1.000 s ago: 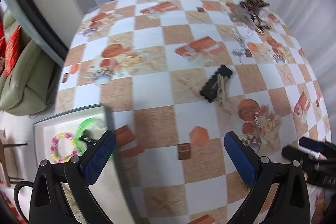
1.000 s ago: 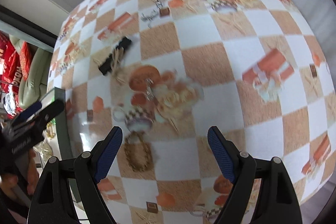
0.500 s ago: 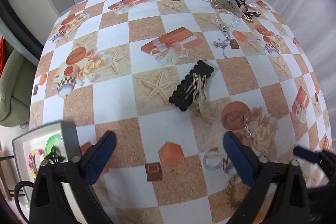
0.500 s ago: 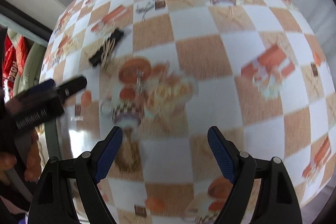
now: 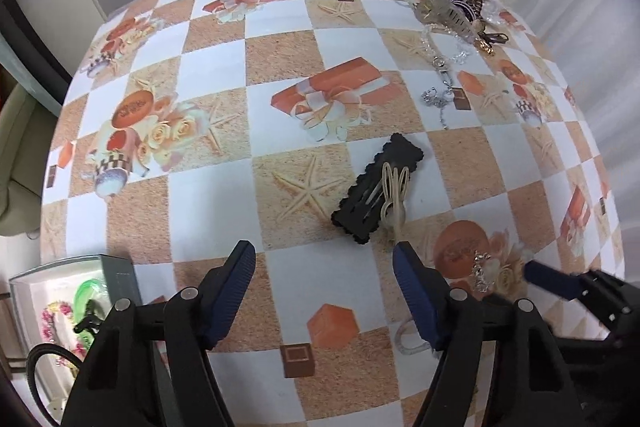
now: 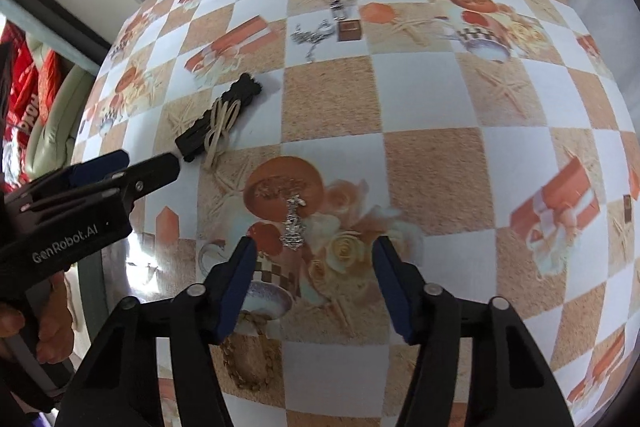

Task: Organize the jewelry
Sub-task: 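Grasp the beige bunny hairpin with the left gripper while the right gripper grasps the silver charm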

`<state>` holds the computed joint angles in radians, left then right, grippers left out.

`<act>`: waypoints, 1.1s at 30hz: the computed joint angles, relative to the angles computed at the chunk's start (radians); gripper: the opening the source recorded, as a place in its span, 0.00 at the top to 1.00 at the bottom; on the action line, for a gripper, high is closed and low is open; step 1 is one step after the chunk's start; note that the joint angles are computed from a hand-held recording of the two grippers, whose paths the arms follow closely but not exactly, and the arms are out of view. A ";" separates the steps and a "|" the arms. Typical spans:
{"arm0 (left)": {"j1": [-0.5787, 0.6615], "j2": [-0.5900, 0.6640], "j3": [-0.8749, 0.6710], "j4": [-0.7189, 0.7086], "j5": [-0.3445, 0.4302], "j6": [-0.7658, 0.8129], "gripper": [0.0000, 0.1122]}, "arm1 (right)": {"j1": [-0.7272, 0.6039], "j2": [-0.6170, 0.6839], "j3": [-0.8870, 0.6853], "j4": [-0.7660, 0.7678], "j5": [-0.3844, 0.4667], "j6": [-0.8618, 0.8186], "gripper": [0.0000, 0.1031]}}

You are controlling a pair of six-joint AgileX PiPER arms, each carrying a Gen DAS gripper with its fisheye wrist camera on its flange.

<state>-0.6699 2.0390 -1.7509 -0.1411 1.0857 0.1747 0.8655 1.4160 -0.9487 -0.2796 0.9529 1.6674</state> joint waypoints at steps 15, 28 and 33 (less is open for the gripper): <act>-0.012 0.043 -0.057 -0.067 0.051 0.069 0.45 | 0.002 0.104 -0.080 -0.068 0.108 -0.053 0.89; -0.119 0.057 -0.041 -0.026 0.027 -0.008 0.68 | 0.030 -0.021 0.044 -0.068 0.128 0.045 0.89; -0.155 0.091 -0.091 0.034 0.018 -0.071 0.69 | 0.044 -0.056 0.074 -0.059 0.124 0.091 0.89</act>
<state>-0.8252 2.1301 -1.8420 -0.1072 1.1034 0.1035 0.9094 1.3605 -0.8749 -0.3388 1.0770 1.7587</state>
